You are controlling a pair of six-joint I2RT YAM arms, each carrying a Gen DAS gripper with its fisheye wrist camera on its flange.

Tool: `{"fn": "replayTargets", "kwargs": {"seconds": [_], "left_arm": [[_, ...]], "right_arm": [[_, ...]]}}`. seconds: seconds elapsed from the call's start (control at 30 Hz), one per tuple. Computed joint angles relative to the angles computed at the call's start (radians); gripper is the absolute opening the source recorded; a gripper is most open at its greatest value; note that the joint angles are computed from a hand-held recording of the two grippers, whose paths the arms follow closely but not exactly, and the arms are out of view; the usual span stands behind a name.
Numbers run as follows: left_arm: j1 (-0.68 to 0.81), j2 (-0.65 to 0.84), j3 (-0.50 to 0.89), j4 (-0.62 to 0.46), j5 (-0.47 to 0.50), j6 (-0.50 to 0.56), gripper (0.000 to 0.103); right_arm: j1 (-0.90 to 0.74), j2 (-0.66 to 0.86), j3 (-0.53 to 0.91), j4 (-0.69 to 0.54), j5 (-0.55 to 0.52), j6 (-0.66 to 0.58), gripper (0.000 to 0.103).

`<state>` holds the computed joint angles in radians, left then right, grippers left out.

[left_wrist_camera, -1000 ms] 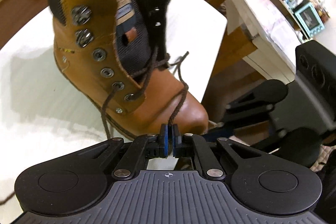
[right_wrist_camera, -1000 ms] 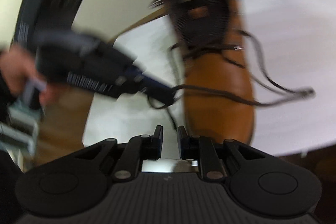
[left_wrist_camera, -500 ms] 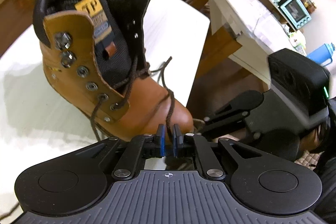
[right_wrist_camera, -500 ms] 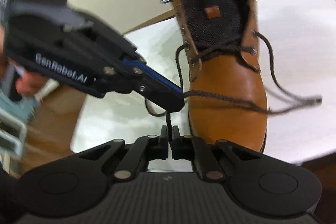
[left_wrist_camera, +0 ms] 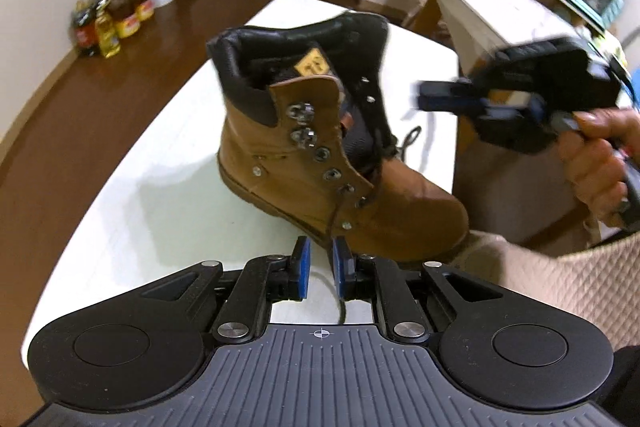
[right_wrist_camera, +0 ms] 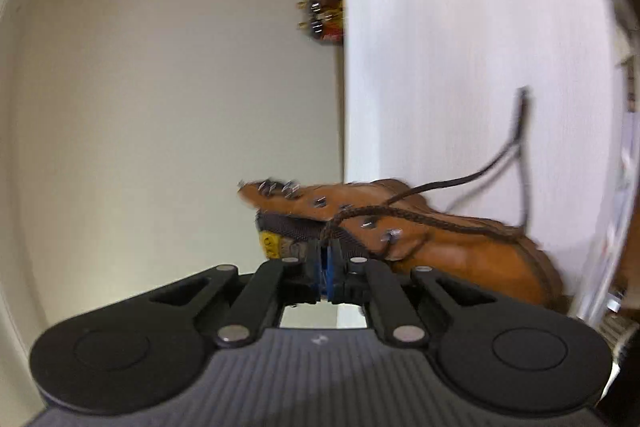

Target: Lace up shoes with both hands

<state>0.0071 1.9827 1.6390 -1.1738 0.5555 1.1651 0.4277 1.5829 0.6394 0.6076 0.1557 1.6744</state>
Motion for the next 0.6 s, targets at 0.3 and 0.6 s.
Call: {"fn": "replayTargets", "kwargs": {"seconds": [0.3, 0.6], "left_arm": [[0.003, 0.005, -0.021, -0.028, -0.009, 0.068, 0.012], [-0.005, -0.003, -0.042, 0.018, -0.012, 0.056, 0.012]], "right_arm": [[0.002, 0.192, 0.162, -0.036, -0.053, -0.036, 0.003], [-0.046, 0.301, 0.211, 0.044, -0.21, 0.021, 0.003]]}}
